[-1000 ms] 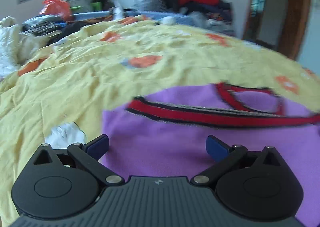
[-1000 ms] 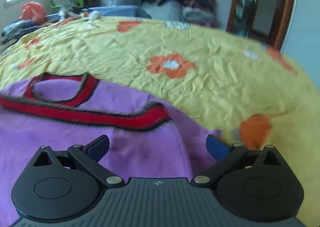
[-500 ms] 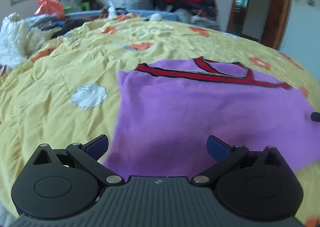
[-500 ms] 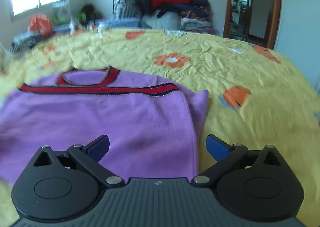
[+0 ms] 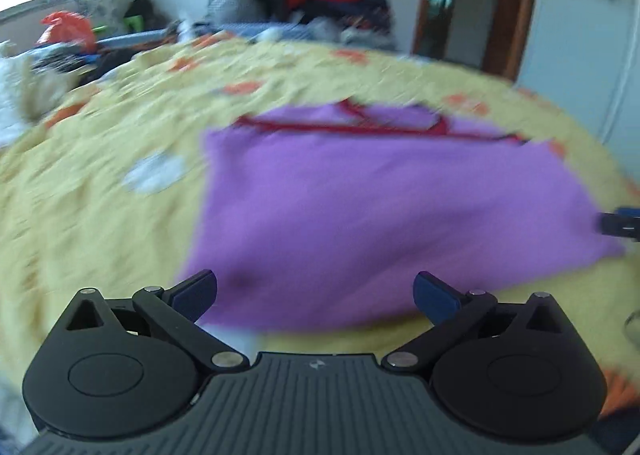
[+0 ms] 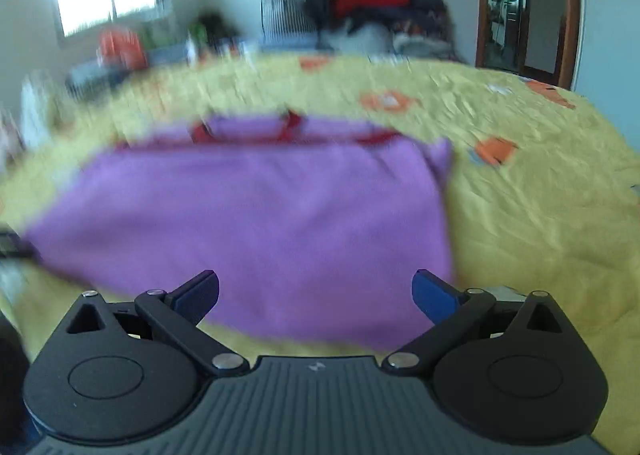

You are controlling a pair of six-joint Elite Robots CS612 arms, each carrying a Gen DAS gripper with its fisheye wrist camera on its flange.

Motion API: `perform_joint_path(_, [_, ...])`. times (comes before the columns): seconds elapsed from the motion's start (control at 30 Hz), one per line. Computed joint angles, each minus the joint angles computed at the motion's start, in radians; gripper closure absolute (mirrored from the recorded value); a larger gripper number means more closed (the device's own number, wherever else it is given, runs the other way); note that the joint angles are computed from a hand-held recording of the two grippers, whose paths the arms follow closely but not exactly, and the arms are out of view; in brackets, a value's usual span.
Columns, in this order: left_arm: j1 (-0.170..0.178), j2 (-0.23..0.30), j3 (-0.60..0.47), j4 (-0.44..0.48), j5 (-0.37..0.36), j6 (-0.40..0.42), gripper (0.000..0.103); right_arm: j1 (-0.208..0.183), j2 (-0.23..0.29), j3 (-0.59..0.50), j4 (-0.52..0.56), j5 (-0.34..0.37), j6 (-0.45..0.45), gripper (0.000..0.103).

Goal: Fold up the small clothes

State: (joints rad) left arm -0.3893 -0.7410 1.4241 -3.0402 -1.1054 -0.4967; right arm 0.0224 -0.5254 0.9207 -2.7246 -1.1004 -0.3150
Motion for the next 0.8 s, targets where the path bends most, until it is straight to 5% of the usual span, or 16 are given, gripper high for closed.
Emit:
perform_joint_path(0.1, [-0.006,0.069,-0.110,0.000,-0.011,0.034,0.000,0.036,0.026,-0.007,-0.132,-0.041,0.064,0.000])
perform_joint_path(0.17, [-0.011,0.113,-0.181,0.058,0.025,0.043,0.000,0.071,0.058,-0.082,-0.023,-0.125,-0.017,0.000])
perform_joint_path(0.23, [-0.008,0.141,-0.233,0.139,0.014,0.038,0.000,0.088,0.110,-0.180,0.083,-0.116,-0.063,0.000])
perform_joint_path(0.3, [-0.014,0.150,-0.231,0.132,0.039,0.049,0.000,0.104,0.135,-0.214,0.111,-0.185,-0.072,0.000])
perform_joint_path(0.8, [-0.039,0.088,-0.107,0.084,0.074,-0.025,0.000,0.077,0.042,-0.040,0.070,-0.146,-0.129,0.000])
